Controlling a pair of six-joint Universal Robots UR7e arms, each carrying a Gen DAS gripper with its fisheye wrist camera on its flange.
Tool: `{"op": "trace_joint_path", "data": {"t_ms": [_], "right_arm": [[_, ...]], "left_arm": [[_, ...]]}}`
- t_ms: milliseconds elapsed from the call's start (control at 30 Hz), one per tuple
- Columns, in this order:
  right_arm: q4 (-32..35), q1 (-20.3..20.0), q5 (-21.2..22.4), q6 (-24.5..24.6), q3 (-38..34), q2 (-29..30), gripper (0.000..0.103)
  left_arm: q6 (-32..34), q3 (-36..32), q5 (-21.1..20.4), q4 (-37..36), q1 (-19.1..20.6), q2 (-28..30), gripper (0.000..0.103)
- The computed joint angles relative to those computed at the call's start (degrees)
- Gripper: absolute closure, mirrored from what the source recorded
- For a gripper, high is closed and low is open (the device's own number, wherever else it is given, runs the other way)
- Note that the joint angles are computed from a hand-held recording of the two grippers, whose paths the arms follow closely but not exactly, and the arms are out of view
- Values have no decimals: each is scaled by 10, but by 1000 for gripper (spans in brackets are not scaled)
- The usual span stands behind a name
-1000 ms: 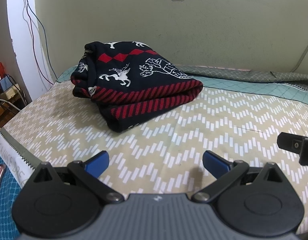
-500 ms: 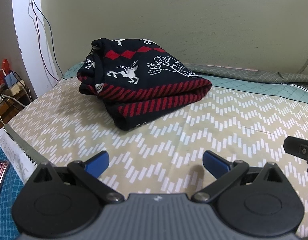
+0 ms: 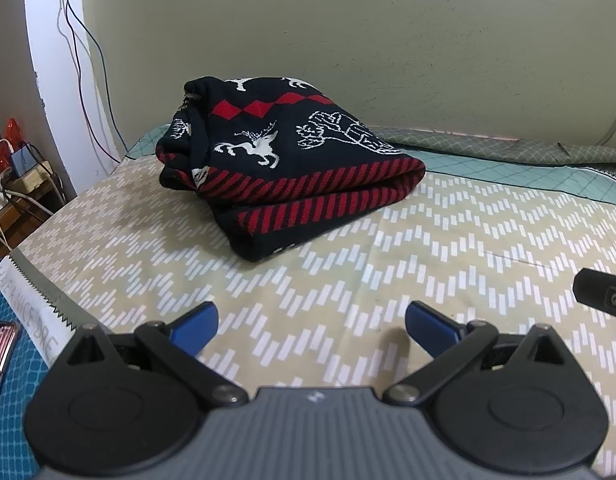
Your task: Fold small clothes
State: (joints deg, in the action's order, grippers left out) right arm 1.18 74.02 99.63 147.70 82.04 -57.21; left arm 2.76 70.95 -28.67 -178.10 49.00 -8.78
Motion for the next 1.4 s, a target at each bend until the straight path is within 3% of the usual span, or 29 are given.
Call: {"op": "trace_joint_path", "data": {"t_ms": [733, 1400], "right_arm": [[9, -1, -8, -7, -5, 3, 15], [15, -16, -160, -69, 42, -23, 15]], "left_arm": [[15, 0, -3, -33, -1, 3, 0], [30, -13, 33, -70, -1, 13, 0]]}}
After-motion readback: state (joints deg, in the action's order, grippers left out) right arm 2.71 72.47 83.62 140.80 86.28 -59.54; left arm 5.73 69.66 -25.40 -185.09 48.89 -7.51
